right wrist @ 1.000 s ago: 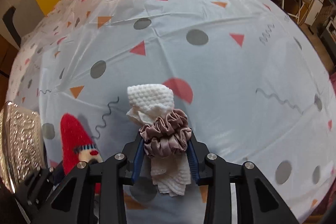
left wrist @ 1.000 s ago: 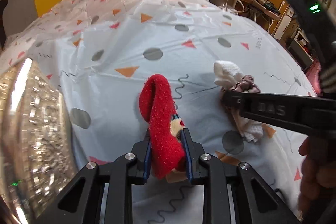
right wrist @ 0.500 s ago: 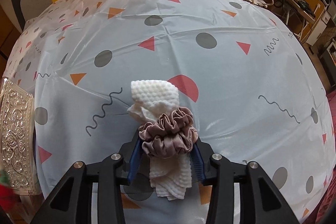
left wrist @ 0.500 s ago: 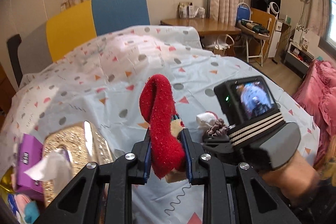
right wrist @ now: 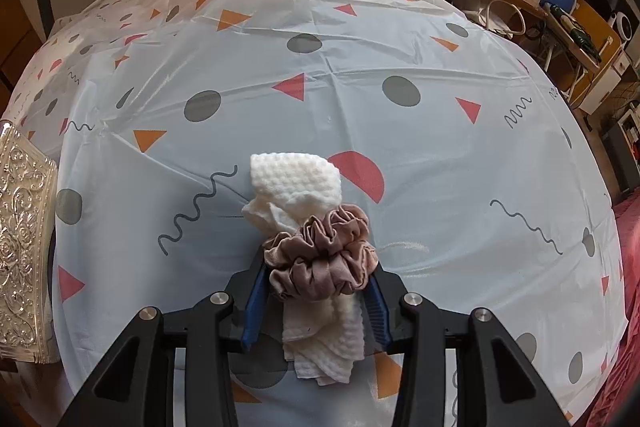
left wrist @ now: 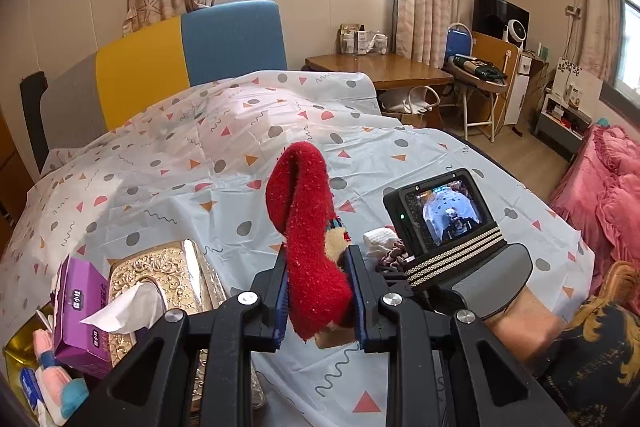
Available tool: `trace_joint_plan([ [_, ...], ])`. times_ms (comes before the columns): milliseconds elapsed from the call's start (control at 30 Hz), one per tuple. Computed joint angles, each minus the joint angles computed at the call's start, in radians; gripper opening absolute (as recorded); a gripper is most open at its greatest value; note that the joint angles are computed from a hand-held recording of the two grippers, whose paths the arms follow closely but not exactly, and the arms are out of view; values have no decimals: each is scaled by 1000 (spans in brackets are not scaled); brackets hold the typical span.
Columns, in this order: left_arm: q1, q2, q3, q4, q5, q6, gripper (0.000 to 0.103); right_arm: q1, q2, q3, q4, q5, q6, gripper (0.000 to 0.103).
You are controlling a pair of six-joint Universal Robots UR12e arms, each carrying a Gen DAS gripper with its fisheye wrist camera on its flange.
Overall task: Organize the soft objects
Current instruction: 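Carry the red sock into the gold tray with the left tool while the right holds the towel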
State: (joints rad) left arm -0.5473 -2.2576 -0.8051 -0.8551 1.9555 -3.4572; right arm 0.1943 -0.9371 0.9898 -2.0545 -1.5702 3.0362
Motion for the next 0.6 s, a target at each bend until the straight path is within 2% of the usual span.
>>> trace_joint_plan([
  [267, 13, -3, 24, -17, 7, -7, 26, 0, -4, 7, -6, 1, 0, 44],
  [400, 37, 3, 34, -43, 8, -47, 26, 3, -4, 8, -11, -12, -13, 44],
  [600, 65, 52, -35, -12, 61, -100, 26, 6, -7, 16, -25, -22, -30, 44],
])
